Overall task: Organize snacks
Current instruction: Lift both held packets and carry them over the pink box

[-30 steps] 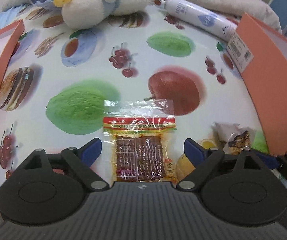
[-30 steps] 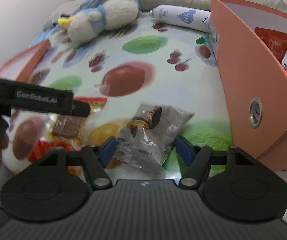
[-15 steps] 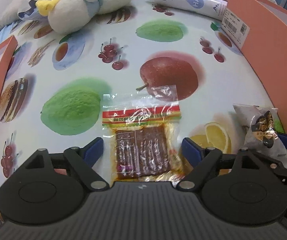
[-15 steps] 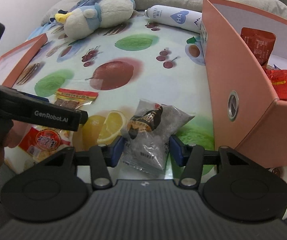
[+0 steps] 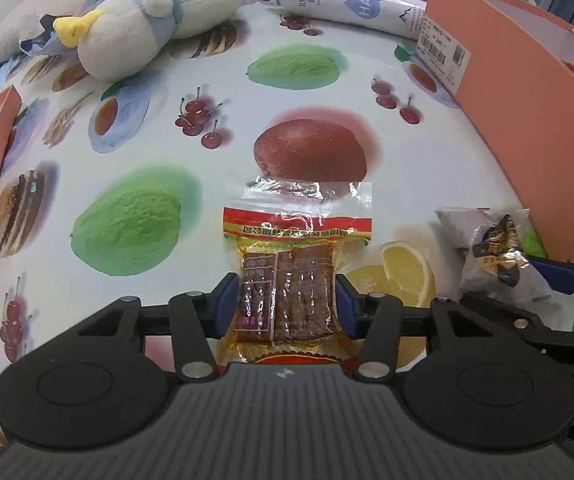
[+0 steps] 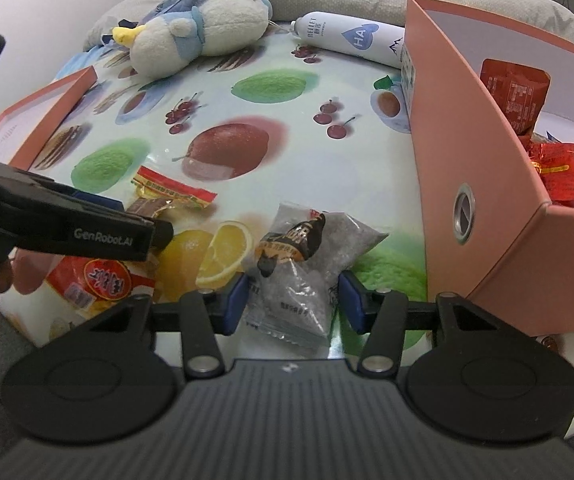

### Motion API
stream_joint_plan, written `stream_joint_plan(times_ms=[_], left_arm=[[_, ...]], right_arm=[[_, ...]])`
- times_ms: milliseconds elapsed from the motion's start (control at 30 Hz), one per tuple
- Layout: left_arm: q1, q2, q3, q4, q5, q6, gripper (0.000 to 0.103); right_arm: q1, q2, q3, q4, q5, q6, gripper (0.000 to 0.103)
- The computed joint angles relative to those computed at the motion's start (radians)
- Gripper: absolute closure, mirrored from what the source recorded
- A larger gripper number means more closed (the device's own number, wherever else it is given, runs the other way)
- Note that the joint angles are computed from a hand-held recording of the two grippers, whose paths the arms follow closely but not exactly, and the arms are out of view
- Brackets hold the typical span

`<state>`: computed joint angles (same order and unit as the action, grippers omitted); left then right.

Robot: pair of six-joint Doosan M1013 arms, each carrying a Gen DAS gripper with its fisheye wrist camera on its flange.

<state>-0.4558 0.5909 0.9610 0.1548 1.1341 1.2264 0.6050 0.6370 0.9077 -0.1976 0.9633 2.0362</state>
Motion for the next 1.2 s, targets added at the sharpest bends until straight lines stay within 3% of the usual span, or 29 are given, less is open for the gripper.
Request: stream_joint_plan(times_ms=[567, 1200], left_arm=[[0.008, -0.023, -0.052, -0.036, -0.059, -0.066, 0.048], [0.003, -0.013, -0.187, -0.026, -0.09, -0.091, 0.048]], right_arm=[[0.001, -0.016, -0.035, -0.029, -0.01, 0.017, 0.053], [-0.011, -0.033, -0.112, -0.113, -0.063, 0.038, 0.053]])
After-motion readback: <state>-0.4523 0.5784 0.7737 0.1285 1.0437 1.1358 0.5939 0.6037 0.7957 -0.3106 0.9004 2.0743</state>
